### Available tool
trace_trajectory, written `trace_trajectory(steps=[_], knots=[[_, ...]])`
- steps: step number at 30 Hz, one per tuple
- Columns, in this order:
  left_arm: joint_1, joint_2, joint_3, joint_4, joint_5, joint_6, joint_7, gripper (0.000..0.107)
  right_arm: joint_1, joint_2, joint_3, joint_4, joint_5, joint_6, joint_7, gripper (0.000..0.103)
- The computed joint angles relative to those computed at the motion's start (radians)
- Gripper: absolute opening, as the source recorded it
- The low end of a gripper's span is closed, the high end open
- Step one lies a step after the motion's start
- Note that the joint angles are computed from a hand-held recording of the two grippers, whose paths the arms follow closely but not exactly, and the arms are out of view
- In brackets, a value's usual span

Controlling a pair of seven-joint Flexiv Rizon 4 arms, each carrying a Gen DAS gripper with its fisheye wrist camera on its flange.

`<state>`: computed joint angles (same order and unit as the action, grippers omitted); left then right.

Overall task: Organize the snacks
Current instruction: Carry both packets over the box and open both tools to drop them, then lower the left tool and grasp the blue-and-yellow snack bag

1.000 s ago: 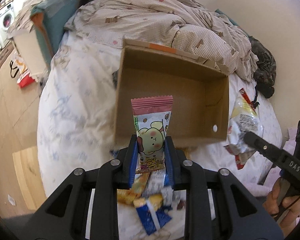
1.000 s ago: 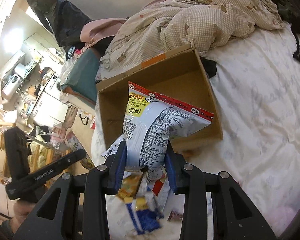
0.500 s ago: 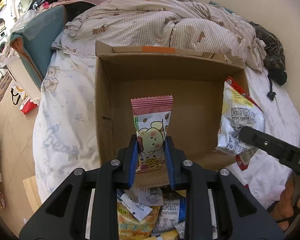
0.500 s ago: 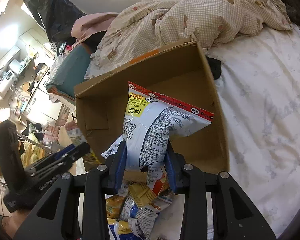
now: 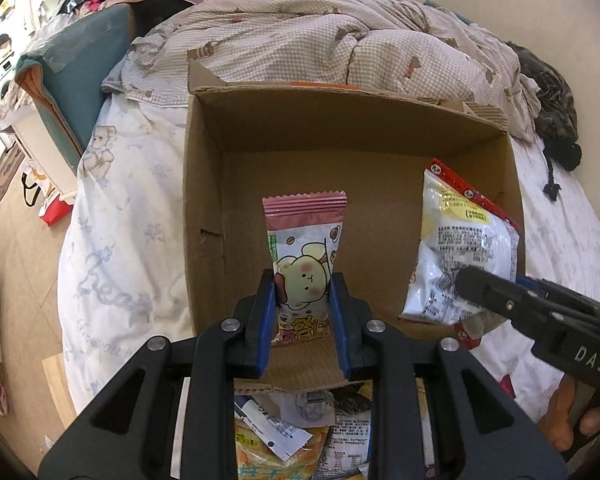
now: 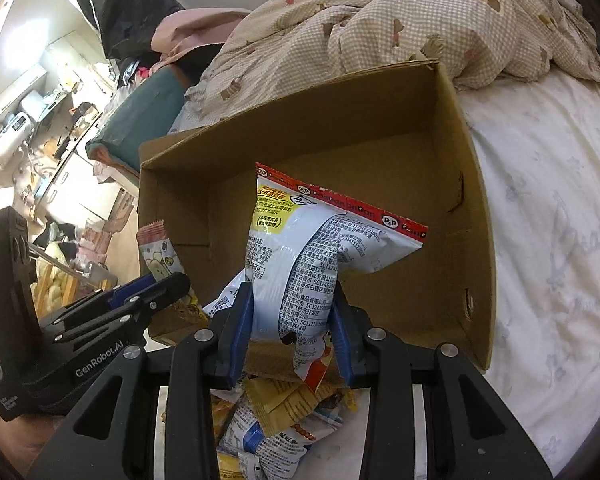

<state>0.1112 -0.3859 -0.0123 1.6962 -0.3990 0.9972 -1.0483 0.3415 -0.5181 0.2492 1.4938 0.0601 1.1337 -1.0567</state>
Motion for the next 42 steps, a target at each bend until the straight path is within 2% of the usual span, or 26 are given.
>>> trace_trajectory(steps=[4,7,12,13,15,17,18,24,34,37,42], knots=[[0.003,0.001,-0.002,0.000,-0.004,-0.002,0.001,0.024,0.006,-0.001,-0.009,0.002,-0.002,-0.004,0.017,0.040],[0.006,0.012,-0.013,0.019,-0.033,0.021,0.016,0.038,0.011,0.004,-0.015,0.011,-0.016,0.009,0.021,0.040],[0.005,0.034,-0.027,0.052,-0.065,0.097,0.055,0.073,0.030,0.014,-0.045,0.038,-0.061,0.061,0.058,0.040],[0.004,0.037,-0.028,0.058,-0.072,0.111,0.058,0.075,0.031,0.015,-0.049,0.038,-0.069,0.055,0.071,0.042],[0.005,0.043,-0.031,0.069,-0.087,0.134,0.068,0.080,0.026,0.019,-0.047,0.043,-0.068,0.068,0.089,0.057],[0.006,0.044,-0.031,0.068,-0.097,0.137,0.071,0.080,0.035,0.026,-0.062,0.055,-0.088,0.083,0.116,0.078],[0.001,0.043,-0.023,0.067,-0.088,0.139,0.061,0.080,0.040,0.030,-0.069,0.059,-0.103,0.079,0.126,0.079],[0.000,0.043,-0.013,0.060,-0.073,0.112,0.027,0.080,0.027,0.038,-0.050,0.051,-0.117,0.048,0.119,0.079],[-0.005,0.095,-0.012,0.124,-0.100,0.205,0.048,0.080,0.048,0.083,-0.075,0.093,-0.173,0.055,0.154,0.079],[0.000,0.114,-0.010,0.141,-0.107,0.204,0.052,0.080,0.052,0.098,-0.079,0.114,-0.191,0.054,0.167,0.079],[-0.007,0.145,0.006,0.170,-0.075,0.236,0.063,0.080,0.060,0.130,-0.092,0.158,-0.229,0.049,0.199,0.079]])
